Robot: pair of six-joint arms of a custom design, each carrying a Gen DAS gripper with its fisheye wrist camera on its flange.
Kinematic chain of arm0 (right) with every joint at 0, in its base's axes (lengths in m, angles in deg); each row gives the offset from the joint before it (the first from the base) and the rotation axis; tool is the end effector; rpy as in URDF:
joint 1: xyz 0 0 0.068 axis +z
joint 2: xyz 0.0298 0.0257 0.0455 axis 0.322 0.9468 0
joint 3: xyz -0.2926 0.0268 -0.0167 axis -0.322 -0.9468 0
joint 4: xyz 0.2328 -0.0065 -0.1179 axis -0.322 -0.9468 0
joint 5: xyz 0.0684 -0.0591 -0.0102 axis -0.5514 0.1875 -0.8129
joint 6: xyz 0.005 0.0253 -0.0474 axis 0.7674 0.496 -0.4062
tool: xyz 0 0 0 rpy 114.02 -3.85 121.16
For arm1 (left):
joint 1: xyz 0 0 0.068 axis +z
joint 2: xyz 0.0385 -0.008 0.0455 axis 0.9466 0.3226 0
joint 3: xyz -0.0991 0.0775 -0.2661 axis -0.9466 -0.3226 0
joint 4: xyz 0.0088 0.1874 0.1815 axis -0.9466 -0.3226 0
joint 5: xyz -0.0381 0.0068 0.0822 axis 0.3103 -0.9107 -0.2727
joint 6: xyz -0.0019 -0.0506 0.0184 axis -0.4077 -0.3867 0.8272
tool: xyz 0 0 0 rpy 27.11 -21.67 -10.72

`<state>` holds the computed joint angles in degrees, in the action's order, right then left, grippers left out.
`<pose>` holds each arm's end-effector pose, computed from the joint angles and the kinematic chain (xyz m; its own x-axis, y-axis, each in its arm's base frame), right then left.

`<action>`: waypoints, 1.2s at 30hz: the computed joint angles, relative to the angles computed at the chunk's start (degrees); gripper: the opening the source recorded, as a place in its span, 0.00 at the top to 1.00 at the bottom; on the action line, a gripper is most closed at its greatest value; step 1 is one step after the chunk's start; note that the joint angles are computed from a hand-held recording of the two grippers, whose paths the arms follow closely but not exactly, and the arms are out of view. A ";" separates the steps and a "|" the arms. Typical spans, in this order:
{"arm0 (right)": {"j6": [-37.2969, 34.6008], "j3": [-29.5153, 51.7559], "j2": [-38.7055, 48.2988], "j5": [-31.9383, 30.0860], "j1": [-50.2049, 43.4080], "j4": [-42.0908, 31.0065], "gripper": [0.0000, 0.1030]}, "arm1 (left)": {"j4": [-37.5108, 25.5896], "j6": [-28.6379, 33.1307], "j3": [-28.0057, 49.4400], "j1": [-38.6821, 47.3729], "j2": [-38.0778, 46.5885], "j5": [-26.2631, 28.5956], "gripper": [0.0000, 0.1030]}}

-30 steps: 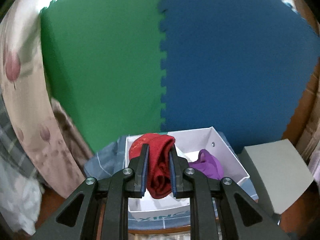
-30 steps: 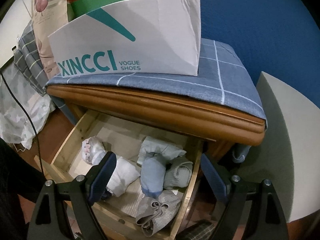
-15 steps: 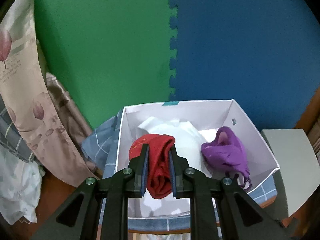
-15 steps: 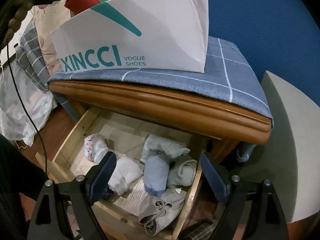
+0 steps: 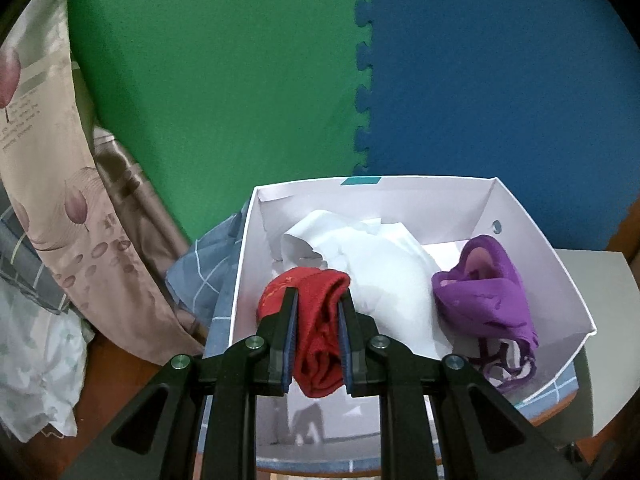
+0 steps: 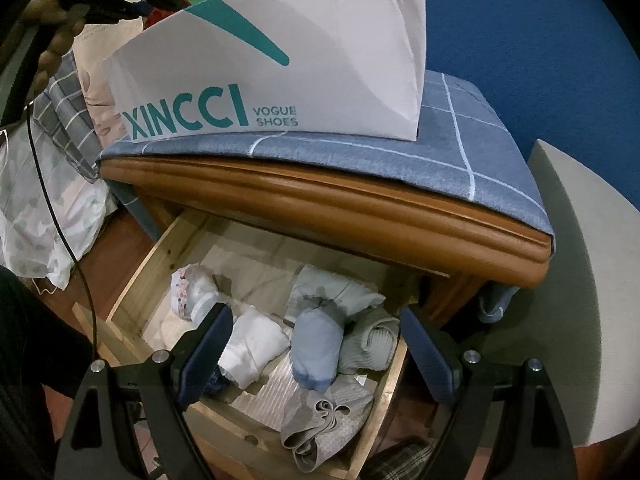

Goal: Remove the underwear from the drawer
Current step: 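Carry the red item over the white box and lower it with the left tool, then open the left tool to release the red item into the box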

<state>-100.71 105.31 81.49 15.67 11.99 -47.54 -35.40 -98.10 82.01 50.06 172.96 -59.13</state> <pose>0.2660 -0.0137 0.2853 -0.6267 -0.4084 -0.6637 -0.6000 0.7964 0.0765 0.3240 -0.1070 0.4789 -0.6717 -0.1830 -0.7179 -0.3064 0.9509 0.0444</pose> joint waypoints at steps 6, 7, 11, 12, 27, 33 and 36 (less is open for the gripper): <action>0.14 0.11 0.42 0.28 0.42 -0.40 0.14 | 0.51 0.44 -0.89 1.17 0.58 0.97 0.85; 0.10 0.11 0.45 0.32 0.51 -0.46 0.14 | 0.63 0.75 -1.40 1.17 0.48 0.95 0.85; -0.22 0.06 0.56 0.28 0.61 -0.71 0.14 | 1.29 0.62 -4.18 1.70 -0.38 1.73 0.85; -0.27 0.04 0.60 0.38 0.71 -0.76 0.14 | 1.17 0.67 -4.52 1.87 -0.39 2.09 0.85; -1.30 0.04 1.14 1.40 1.55 -1.38 0.14 | -0.27 1.24 -5.52 2.50 0.03 4.64 0.84; -1.52 -0.22 1.25 2.03 2.11 -1.41 0.14 | -3.10 1.83 -2.84 2.64 1.28 5.73 0.83; -1.65 -0.33 1.17 2.06 2.29 -1.42 0.14 | -3.77 2.14 -2.05 2.82 1.62 6.27 0.82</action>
